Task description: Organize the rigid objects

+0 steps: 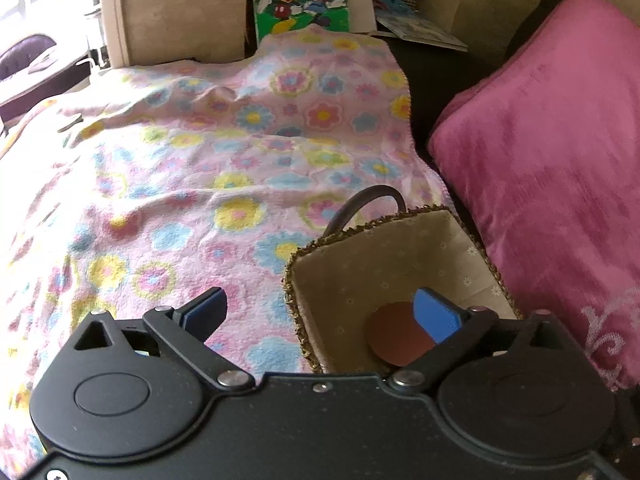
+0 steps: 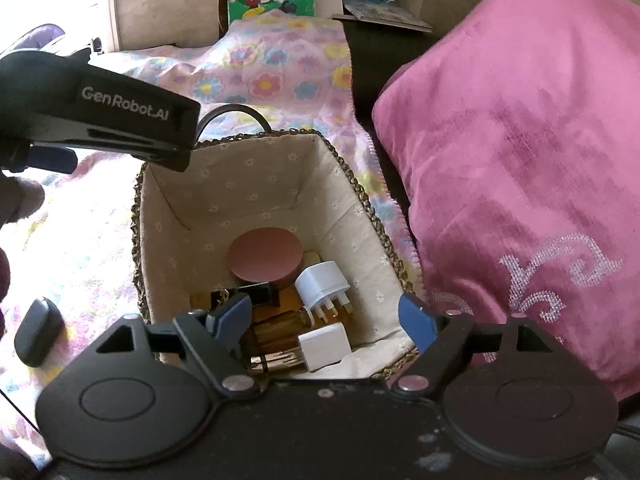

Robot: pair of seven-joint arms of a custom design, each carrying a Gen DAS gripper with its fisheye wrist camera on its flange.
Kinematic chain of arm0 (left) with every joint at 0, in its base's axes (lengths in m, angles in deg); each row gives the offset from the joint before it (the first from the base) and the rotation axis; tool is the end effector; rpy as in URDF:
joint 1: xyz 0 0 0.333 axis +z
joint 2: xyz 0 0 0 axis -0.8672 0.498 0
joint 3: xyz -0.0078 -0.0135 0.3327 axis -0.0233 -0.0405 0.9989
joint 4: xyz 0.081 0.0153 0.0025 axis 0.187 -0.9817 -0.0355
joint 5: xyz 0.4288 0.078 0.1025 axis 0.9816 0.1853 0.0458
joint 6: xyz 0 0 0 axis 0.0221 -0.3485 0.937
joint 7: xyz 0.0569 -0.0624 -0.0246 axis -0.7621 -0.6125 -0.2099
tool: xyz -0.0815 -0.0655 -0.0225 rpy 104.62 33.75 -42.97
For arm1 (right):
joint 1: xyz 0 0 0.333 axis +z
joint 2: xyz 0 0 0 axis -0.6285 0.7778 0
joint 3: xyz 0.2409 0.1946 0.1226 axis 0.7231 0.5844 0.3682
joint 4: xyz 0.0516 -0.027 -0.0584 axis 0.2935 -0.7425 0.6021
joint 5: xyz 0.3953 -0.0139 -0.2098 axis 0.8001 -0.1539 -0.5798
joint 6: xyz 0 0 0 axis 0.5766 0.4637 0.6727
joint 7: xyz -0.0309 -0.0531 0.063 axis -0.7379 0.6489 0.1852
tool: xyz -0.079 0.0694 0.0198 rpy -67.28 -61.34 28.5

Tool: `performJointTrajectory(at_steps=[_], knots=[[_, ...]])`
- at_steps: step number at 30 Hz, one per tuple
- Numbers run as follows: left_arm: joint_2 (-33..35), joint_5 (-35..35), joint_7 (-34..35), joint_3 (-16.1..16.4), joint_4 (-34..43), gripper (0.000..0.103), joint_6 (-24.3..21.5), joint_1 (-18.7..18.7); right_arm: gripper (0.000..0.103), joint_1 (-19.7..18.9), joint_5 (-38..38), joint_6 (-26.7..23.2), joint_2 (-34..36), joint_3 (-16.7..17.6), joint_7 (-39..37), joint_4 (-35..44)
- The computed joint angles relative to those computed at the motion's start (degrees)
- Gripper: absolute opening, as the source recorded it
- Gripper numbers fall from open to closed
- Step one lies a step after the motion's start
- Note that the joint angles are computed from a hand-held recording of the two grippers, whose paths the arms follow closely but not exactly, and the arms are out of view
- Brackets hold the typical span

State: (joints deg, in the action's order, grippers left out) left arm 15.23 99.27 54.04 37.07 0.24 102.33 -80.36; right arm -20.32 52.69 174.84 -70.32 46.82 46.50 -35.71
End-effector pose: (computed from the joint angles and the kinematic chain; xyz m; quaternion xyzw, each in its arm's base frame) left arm 0.6288 -0.3709 0.5911 -0.7234 0.6110 -0.2521 0.1996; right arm 0.5854 0.2718 0.5643 -0.7408 0.5969 -0.2500 0.1800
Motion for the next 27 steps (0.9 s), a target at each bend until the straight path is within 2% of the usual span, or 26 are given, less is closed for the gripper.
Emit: performJointTrajectory(at_steps=[3, 14, 22, 27], knots=[[-0.51, -0.61, -0.78, 0.11, -0.70, 0.097, 0.39, 0.32, 0.086, 0.13, -2.15, 0.07, -0.01, 0.21, 1.35, -0.05], [-0.76, 1.03, -5.42, 0.23, -0.17, 0.097, -3.49, 0.01, 0.087, 0.46, -0.32, -0.88, 0.75, -0.04, 1.18, 1.06], [0.11, 2.26, -3.67, -0.08, 1.35, 0.097, -6.07, -0.66, 0.087, 0.58, 2.34, -2.00, 1.14, -0.33, 1.14, 1.58], [0.12, 1.89, -2.49, -0.20, 1.31, 0.097, -5.83, -0.73, 0.087, 0.61, 3.78, -2.58, 1.34, -0.41, 1.31, 1.80]])
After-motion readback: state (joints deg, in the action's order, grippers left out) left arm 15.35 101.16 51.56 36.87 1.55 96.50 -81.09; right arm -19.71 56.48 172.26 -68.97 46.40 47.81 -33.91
